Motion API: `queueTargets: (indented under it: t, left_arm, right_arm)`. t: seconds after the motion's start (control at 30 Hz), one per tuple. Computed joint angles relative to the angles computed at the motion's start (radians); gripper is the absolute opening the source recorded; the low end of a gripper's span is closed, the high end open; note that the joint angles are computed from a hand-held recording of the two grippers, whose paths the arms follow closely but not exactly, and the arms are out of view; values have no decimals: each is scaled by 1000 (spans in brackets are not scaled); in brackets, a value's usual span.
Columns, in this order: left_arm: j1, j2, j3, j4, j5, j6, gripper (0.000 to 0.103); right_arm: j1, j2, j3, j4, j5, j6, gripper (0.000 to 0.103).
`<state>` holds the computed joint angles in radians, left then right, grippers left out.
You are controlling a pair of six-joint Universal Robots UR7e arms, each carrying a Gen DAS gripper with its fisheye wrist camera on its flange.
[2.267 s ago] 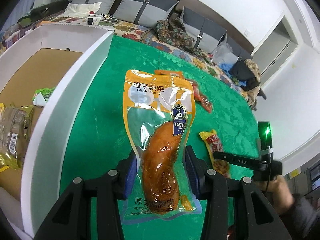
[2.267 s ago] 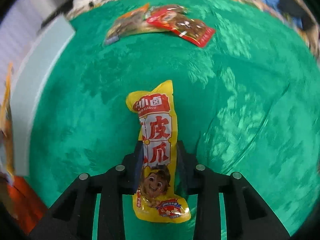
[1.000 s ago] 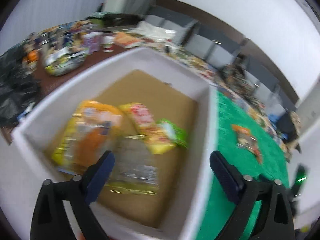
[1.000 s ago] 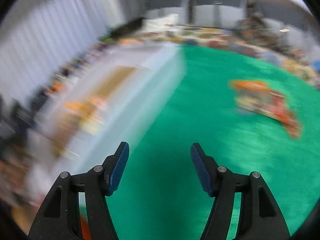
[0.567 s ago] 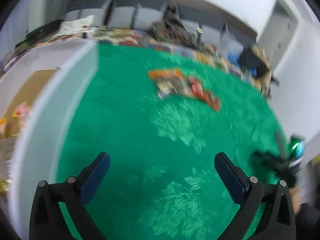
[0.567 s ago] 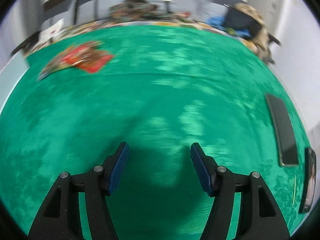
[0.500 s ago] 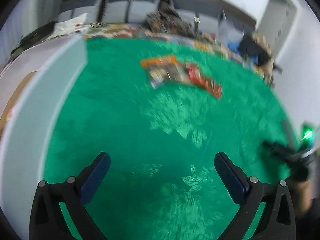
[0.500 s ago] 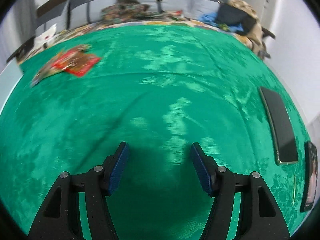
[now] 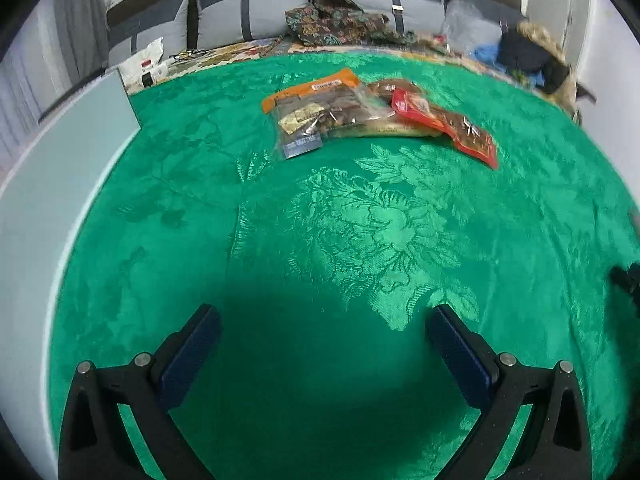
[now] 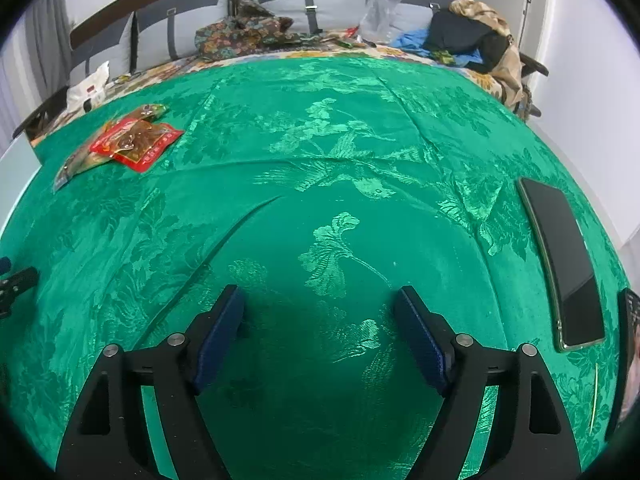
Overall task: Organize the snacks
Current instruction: 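Withdraw both open tools back above the remaining packets on the bed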
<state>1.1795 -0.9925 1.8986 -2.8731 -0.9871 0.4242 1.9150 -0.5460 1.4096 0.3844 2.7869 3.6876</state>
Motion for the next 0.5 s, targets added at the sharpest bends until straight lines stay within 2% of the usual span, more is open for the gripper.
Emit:
queueTargets:
  t: [0.5]
  left_arm:
    - [2,2,5,-26,-2,10,103]
  right_arm:
    - [0,-4,5,0,-1,3,83]
